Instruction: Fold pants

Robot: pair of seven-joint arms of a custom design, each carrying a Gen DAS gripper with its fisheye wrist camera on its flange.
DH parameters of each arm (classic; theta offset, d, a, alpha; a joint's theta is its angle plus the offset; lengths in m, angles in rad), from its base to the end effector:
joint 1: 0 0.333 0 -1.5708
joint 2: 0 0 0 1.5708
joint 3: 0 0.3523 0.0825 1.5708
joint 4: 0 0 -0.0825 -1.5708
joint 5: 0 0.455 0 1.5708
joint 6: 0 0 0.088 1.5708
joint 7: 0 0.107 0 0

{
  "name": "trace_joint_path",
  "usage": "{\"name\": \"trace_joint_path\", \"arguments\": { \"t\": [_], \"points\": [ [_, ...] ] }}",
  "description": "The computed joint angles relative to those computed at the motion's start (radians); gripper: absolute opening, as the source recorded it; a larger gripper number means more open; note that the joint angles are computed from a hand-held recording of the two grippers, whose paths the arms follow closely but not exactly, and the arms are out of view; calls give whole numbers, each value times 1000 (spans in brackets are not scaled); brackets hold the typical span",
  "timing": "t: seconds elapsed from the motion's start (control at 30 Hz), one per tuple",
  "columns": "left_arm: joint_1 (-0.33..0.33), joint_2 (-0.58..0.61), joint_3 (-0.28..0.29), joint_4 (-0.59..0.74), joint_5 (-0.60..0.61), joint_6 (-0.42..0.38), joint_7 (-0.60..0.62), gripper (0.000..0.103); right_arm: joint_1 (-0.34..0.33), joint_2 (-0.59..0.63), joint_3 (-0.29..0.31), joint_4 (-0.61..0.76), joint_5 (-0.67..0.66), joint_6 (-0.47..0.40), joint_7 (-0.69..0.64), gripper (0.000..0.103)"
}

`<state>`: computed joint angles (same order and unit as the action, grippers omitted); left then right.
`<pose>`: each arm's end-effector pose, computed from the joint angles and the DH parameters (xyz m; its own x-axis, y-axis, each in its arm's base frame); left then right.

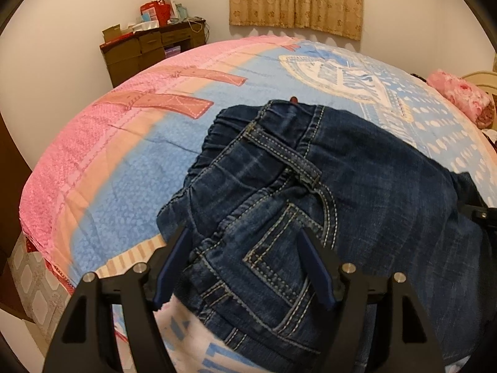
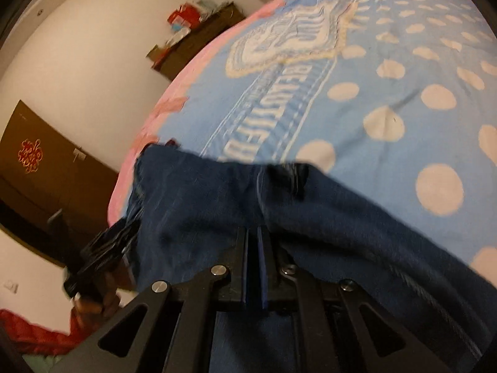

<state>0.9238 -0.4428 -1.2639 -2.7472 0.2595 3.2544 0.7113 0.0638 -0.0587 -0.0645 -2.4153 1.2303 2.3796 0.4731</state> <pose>0.4406 -0.1560 0.3024 0.1429 -0.9897 -0.0084 -0.7337 -0.1002 -0.6720 0.5369 0.0093 0.3258 0.2822 -0.7571 -0.5892 -0.8938 0.0157 -0.4482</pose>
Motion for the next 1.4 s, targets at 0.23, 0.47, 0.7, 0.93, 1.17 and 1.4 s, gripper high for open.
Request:
{"name": "trace_joint_path", "arguments": {
  "t": [0.23,0.47,0.7,0.93,1.17,1.4],
  "points": [
    [-111,100,159,-39,-10,8,12,87,52,-114,2,-76,60,154,-115,7],
    [-153,-67,272,-107,-107,-3,20,86,114,15,47,10,16,383,-68,3],
    [-52,-65,211,-89,-76,52,63,86,181,-111,99,-52,364,559,-456,8],
    [-38,-172,212,-104,-114,35,80,90,303,-153,123,-81,182,290,-407,9],
    [-30,-244,280,-165,-109,28,49,96,396,10,204,23,43,395,-317,9],
    [46,-207,192,-146,-97,52,94,96,462,67,266,47,301,717,-598,10]
  ]
}}
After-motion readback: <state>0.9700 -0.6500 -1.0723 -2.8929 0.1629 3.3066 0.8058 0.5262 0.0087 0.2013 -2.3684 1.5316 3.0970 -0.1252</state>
